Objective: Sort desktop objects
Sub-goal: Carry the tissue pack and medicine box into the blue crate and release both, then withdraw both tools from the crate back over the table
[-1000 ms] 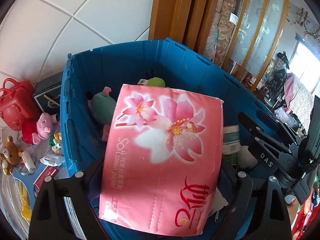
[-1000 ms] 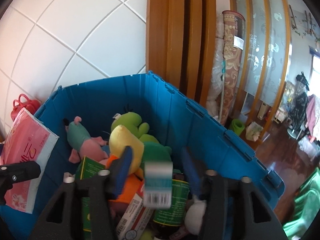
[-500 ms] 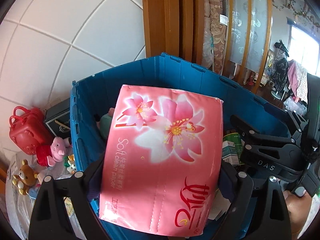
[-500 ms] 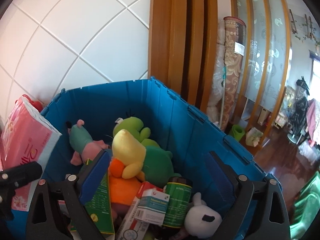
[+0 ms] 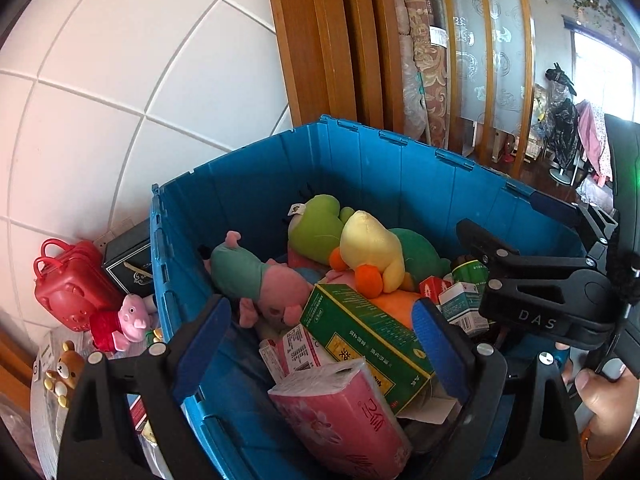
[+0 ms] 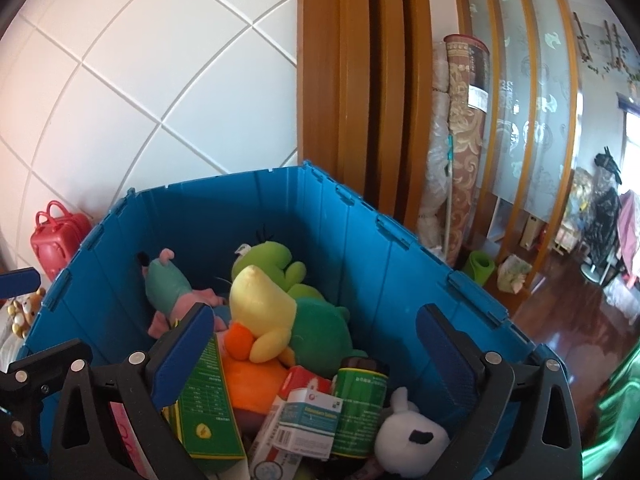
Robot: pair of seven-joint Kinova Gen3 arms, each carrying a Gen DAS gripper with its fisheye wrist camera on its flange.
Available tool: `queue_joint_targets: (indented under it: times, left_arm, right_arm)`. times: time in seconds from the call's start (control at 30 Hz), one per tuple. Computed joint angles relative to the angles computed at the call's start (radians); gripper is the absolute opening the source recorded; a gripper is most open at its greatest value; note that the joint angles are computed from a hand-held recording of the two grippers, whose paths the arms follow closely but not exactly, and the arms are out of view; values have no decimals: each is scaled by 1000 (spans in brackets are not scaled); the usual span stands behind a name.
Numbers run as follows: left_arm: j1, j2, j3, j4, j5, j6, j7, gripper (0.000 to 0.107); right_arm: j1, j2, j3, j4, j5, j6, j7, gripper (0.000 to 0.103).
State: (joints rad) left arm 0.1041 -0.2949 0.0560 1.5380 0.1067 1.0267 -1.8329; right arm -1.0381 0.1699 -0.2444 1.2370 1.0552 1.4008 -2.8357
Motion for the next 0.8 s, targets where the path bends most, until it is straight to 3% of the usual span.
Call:
queue_joint_targets:
  times: [0.33, 0.43, 0.6, 0.73, 0.8]
  left_arm:
    - [10, -12, -12, 11, 16, -14, -5, 93]
    - [26, -36, -62, 31, 76, -31, -39, 93]
    - [55, -92, -209, 64, 244, -17, -134, 93]
    - [8, -169, -249, 125, 264, -87, -122, 93]
    - [10, -180, -305, 134, 273, -83, -125, 93]
  right_arm:
    - [4, 0, 0, -6, -16, -5, 21, 102]
    - [21, -2, 2, -18, -56, -18, 43, 103]
    - [11, 17, 9, -65, -89, 25, 70, 103]
    - [-36, 14, 2, -71, -71, 40, 32, 103]
    - [-63, 12, -11, -76, -52, 25, 13, 103]
